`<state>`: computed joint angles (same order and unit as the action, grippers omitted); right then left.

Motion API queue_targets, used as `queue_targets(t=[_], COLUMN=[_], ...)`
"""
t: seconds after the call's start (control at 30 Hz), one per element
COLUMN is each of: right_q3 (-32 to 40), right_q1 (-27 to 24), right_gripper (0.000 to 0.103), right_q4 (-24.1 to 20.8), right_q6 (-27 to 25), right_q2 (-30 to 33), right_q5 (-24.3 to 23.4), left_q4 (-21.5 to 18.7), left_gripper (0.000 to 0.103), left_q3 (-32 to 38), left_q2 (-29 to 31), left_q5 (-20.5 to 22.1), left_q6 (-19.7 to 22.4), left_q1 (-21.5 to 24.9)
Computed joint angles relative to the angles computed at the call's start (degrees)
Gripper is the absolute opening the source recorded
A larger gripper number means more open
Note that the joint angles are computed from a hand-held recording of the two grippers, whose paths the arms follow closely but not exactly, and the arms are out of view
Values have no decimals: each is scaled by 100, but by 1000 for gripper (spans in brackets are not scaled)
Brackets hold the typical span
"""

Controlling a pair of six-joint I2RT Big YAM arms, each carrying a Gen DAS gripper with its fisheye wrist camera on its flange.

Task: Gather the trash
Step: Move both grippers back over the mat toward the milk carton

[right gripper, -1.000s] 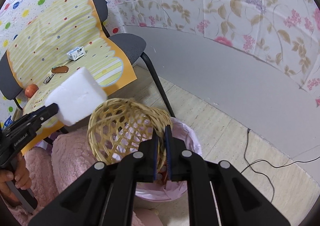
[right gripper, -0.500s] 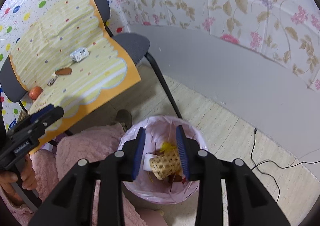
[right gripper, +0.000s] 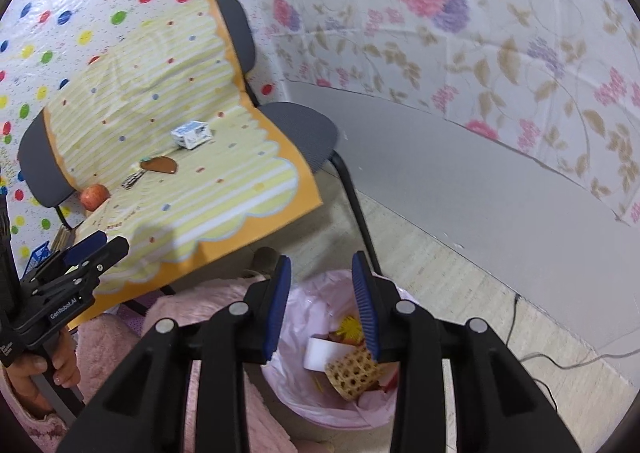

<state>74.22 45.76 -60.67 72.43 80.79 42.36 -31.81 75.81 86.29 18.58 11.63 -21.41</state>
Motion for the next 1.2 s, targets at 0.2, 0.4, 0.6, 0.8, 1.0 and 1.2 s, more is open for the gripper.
queue_targets(t=[0.2, 0.4, 0.6, 0.8, 1.0, 1.2], right_q3=[528, 1183, 1974, 2840, 3554, 4152], right_q1=[-295, -551, -811, -1092, -1299, -1558], right_gripper=[32, 32, 41, 41, 41, 41], right_q4=[489, 839, 1015, 1015, 920, 830], right_q6=[-976, -1806, -2595, -3186, -3577, -3746], right_q2=[417, 938, 1504, 2133, 2663, 3150], right_q5=[-260, -563, -787, -1076, -1303, -1583], left_q4=[8, 7, -121, -270, -512, -729], left_gripper=[64, 65, 65, 71, 76, 76], left_q3=[203, 553, 1129, 1802, 2553, 3238], left_q2=[116, 349, 758, 1241, 1793, 2324], left_q5=[-237, -421, -617, -922, -1174, -1374], left_q6=[-111, -279, -486, -525, -616, -555], left_q1=[320, 678, 1037, 1265, 1387, 1374])
